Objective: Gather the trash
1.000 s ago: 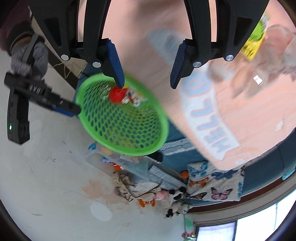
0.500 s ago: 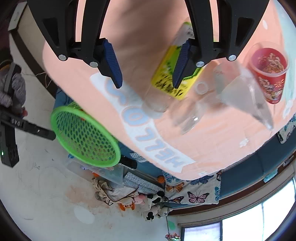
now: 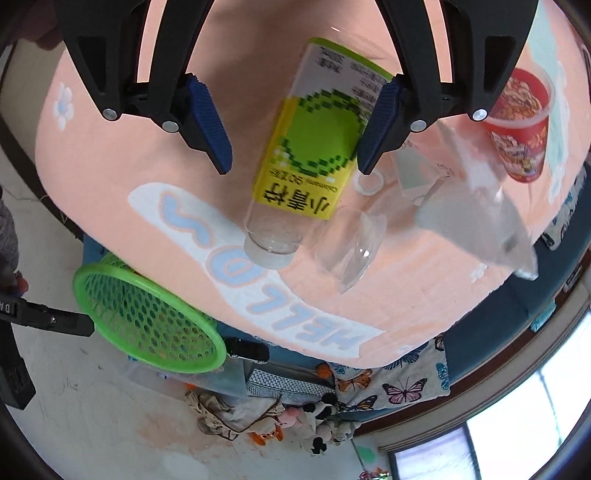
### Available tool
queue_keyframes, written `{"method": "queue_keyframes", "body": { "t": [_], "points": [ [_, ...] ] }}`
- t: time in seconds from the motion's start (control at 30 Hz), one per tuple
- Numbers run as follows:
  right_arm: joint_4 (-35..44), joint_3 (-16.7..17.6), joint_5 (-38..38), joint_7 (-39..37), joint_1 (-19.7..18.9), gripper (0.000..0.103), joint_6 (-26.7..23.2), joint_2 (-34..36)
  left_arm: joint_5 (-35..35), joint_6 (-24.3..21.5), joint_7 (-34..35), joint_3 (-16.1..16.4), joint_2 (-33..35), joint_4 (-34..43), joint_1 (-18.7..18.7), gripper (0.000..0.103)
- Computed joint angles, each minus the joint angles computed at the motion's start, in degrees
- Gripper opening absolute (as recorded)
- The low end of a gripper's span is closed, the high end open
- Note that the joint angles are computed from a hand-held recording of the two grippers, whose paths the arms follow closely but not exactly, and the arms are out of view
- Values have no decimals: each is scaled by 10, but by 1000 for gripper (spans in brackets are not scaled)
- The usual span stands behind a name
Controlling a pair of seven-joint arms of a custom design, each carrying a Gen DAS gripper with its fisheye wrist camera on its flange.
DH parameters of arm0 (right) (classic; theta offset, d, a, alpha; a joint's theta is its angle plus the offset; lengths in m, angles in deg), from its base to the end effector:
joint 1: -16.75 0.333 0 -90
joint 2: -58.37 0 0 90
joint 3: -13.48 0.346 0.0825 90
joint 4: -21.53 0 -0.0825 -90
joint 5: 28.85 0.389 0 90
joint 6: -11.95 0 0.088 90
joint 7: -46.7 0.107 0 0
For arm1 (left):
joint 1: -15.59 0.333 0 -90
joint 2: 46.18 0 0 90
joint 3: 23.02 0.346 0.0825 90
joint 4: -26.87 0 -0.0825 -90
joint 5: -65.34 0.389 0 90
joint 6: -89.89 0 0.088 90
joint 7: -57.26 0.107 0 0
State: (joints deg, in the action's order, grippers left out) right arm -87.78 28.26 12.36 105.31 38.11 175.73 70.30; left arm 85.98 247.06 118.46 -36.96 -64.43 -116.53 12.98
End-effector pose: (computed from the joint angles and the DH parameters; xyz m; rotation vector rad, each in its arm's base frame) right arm 0.5585 0.3483 0.4946 -1.9949 1.1410 -0.1331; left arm 0.4421 -0.1518 0.4792 -1.7636 1.9304 -0.5064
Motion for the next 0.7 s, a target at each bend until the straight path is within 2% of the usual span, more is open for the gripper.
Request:
{"method": "queue_keyframes", "body": {
  "t": [0.1,0.37,0.7],
  "points": [
    [0,-1,-5,2,2,78,0,1,9,-9,-6,-3,4,6,7,67],
    [7,-1,-19,15,4,78,-4,7,-28,-22,56,23,30,22,-12,68],
    [21,2,-39,25,6,78,-14,18,-28,-20,56,20,53,33,-12,63]
  ]
}}
